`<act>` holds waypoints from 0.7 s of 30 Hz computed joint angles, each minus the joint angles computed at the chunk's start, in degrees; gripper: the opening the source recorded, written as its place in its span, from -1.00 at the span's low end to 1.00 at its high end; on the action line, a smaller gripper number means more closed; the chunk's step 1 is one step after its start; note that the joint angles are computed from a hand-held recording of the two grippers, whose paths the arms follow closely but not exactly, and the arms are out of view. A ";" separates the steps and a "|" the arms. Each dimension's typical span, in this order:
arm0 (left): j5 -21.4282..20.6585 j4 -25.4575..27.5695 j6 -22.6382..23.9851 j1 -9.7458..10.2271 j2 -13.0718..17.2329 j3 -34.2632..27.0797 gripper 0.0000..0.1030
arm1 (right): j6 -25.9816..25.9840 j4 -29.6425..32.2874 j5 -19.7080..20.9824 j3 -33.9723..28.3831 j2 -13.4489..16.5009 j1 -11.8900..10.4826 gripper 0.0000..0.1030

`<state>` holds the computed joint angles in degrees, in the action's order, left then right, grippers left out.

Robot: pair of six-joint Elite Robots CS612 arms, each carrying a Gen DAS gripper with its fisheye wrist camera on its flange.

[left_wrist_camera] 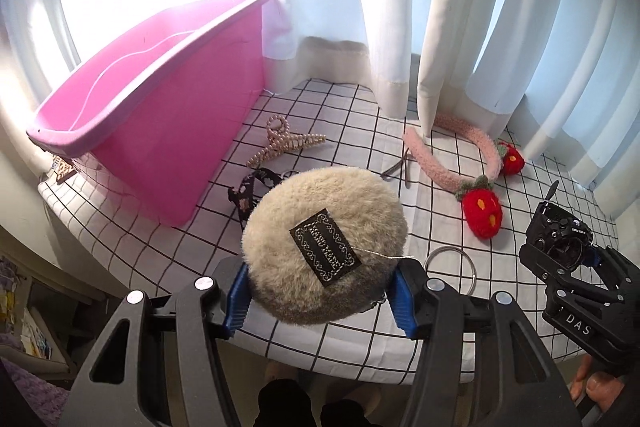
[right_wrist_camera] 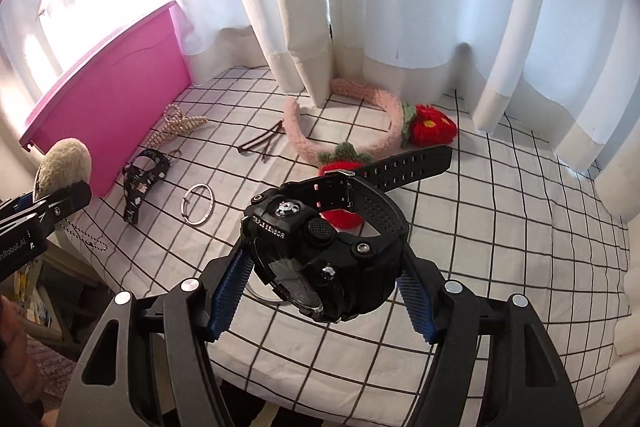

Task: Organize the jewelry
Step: 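Carry the pouch with the left tool while the right tool carries the watch into the pink tub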

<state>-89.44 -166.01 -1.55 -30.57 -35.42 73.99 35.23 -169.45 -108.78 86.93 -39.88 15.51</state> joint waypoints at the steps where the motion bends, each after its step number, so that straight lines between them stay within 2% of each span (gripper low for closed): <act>1: 0.06 -0.26 -0.36 0.22 -0.24 -0.03 0.07 | -1.05 -0.11 0.26 -0.72 0.08 0.05 0.28; 7: -0.14 -2.02 -1.55 1.85 -0.99 -1.15 0.07 | -7.00 0.16 1.36 -6.73 1.35 0.65 0.28; 13: -1.47 -2.04 -1.44 4.02 -0.36 -5.43 0.07 | -10.45 1.55 2.39 -15.52 4.07 1.29 0.28; 17: -1.70 -1.98 -1.92 5.47 1.15 -10.05 0.07 | -14.38 2.91 3.00 -23.13 6.73 1.58 0.28; 21: -1.26 1.99 -3.05 7.01 3.99 -16.70 0.07 | -17.71 6.14 5.11 -32.66 10.68 1.58 0.28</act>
